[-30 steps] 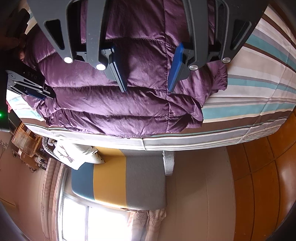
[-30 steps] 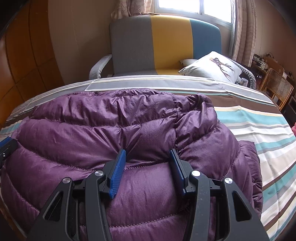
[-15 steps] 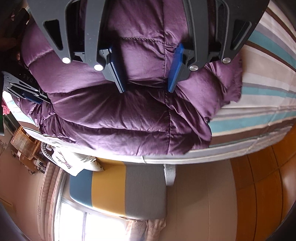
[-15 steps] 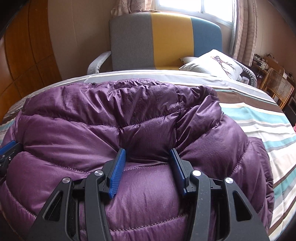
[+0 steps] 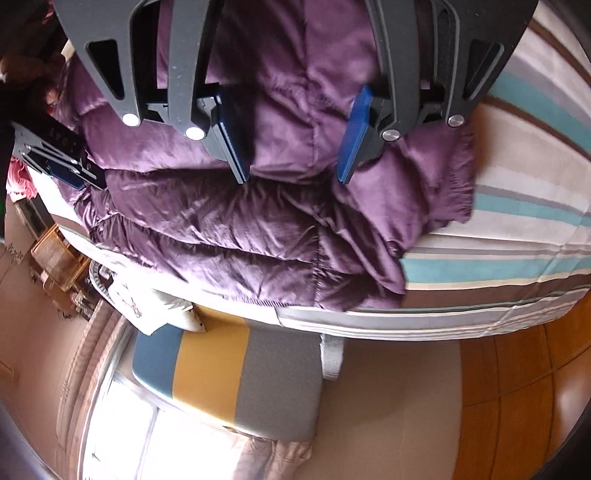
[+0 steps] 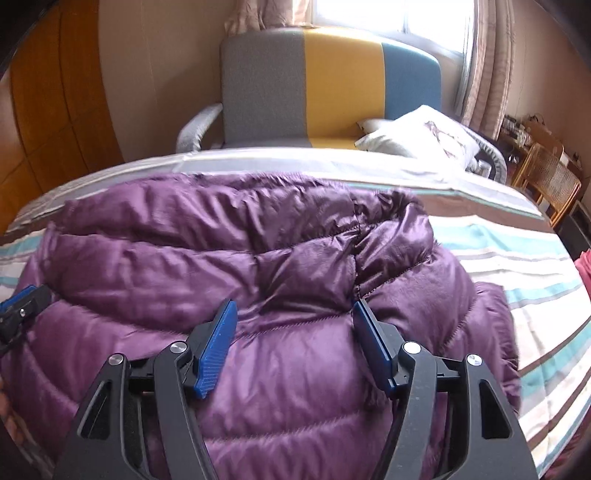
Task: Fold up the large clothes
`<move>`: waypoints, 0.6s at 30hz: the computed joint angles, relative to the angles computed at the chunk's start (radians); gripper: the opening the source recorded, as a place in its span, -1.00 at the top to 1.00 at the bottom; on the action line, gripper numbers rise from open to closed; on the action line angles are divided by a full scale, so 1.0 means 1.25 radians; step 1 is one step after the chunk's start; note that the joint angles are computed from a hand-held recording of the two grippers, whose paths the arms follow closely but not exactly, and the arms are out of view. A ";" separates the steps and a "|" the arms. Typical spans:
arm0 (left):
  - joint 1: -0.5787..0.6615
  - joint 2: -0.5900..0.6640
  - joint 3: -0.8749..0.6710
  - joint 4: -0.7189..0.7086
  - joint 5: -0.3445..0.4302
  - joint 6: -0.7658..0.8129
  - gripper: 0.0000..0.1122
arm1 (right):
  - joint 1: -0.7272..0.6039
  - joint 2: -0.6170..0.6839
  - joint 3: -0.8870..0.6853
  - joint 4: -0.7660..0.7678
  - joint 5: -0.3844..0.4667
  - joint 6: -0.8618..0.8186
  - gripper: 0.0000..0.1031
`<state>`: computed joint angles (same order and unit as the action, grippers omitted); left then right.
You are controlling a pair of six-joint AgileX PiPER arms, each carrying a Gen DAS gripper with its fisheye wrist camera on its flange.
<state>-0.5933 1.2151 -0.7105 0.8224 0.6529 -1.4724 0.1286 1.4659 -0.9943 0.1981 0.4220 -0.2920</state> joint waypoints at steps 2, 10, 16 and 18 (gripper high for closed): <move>-0.039 -0.033 0.005 0.013 0.054 -0.021 0.08 | -0.007 -0.036 0.019 0.031 0.008 -0.037 -0.26; -0.145 -0.133 0.042 0.027 0.216 -0.069 0.05 | -0.039 -0.144 0.062 0.073 0.047 -0.091 -0.26; -0.161 -0.204 0.086 0.008 0.271 -0.082 0.01 | -0.065 -0.174 0.086 0.070 0.054 -0.113 -0.26; -0.145 -0.234 0.111 -0.013 0.272 -0.084 0.01 | -0.077 -0.165 0.094 0.069 0.057 -0.113 -0.26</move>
<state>-0.7742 0.9230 -0.5716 0.8065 0.9928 -1.5780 0.0326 1.2602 -0.8770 0.2844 0.4928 -0.4335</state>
